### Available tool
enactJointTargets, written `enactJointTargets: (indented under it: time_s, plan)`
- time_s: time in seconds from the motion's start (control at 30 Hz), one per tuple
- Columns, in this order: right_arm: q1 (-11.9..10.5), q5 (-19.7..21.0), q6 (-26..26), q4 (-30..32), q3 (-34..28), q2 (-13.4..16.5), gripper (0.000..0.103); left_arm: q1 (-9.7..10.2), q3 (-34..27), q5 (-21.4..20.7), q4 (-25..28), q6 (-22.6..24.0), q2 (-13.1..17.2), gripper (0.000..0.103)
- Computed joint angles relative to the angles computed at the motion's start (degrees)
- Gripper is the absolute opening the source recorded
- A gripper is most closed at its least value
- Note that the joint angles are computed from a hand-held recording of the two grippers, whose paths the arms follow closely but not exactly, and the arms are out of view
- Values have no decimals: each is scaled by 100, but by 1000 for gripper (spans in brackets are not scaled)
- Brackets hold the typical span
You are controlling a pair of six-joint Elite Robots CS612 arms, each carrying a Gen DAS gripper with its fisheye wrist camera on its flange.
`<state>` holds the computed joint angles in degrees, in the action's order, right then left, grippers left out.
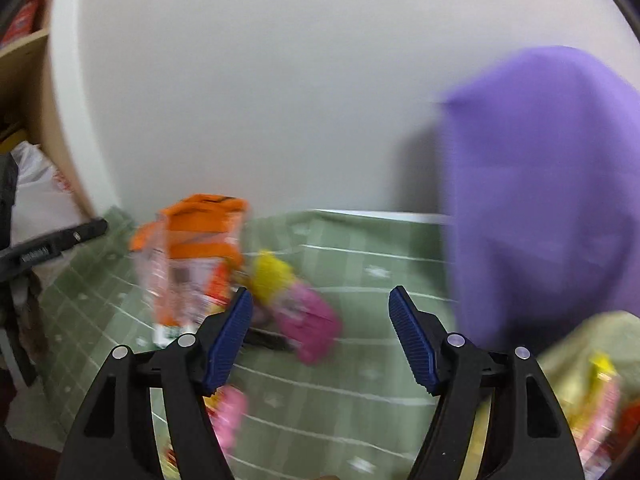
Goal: Collect trash
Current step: 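Grasp the orange snack bag with the left tool while the right tool grasps a red wrapper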
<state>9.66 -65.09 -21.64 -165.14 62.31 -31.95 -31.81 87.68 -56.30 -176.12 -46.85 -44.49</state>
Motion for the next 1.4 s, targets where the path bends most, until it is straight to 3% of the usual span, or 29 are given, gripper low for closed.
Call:
enactJointTargets:
  time_s: [0.23,0.4,0.53,0.67,0.7,0.83,1.2,1.4]
  plan:
    - [361,293,-51,675,-1011,455,67,67,576,146,171,-841,-229,41]
    - [582,56,-322,1536,-1670,813,66,84,870,144,281,-1284,-347,41]
    - [621,-112,-563,2392,-1766,880,49,107,937,110,296,-1370,-366,41]
    - [590,-225,-580,2614,-1656,845,28,158,899,-57,263,-1358,-326,41]
    - [575,-240,-558,2609,-1630,834,20,169,879,-92,259,-1336,-317,41]
    - [519,-261,-497,2368,-1475,761,13,184,805,-207,214,-1252,-265,41]
    - [225,37,-73,1136,-773,307,11,119,545,-314,-136,-687,-159,41]
    - [89,-120,163,598,-419,130,11,118,191,-808,-569,-213,38,46]
